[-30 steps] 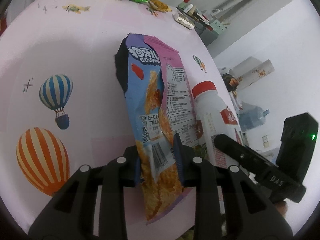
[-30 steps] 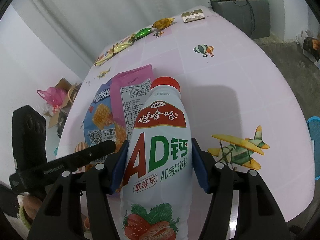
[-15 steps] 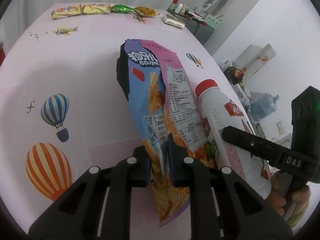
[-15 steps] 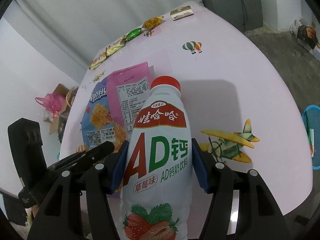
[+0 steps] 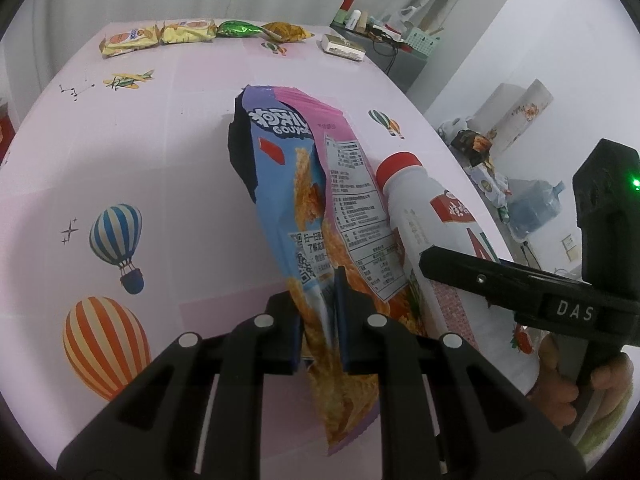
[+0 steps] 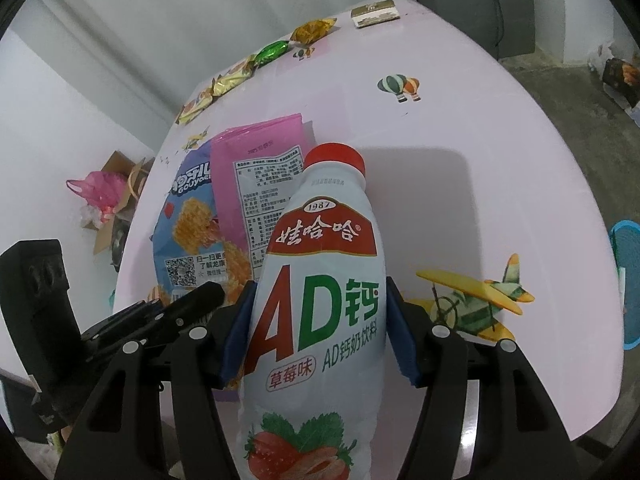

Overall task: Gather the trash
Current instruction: 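Carry the snack bag and milk bottle over the blue wastebasket with both tools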

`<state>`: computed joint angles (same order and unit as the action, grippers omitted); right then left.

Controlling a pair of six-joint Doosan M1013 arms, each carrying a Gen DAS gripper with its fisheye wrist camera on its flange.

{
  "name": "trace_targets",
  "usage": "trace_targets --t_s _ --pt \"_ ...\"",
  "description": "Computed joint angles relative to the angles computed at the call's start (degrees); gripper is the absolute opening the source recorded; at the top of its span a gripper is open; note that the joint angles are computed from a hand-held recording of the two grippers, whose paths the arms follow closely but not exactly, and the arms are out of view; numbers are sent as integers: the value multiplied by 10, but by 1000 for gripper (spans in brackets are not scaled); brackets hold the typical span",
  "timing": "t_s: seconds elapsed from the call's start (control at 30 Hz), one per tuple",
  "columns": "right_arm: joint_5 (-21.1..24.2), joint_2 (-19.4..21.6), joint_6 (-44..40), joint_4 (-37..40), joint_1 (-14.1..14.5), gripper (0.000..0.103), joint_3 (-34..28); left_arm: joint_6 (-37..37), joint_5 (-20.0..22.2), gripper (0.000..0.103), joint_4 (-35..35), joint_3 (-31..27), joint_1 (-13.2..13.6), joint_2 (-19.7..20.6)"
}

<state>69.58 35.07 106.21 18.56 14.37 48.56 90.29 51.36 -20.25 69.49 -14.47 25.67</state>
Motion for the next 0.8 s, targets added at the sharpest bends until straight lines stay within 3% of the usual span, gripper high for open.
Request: trace_targets --t_s 0.3,0.8 --pt "-41 -20 -12 38 -9 59 42 -11 -4 11 21 1 -7 -3" --pt "-113 -63 -17 70 -27 58 105 -18 -55 8 64 17 -26 -27"
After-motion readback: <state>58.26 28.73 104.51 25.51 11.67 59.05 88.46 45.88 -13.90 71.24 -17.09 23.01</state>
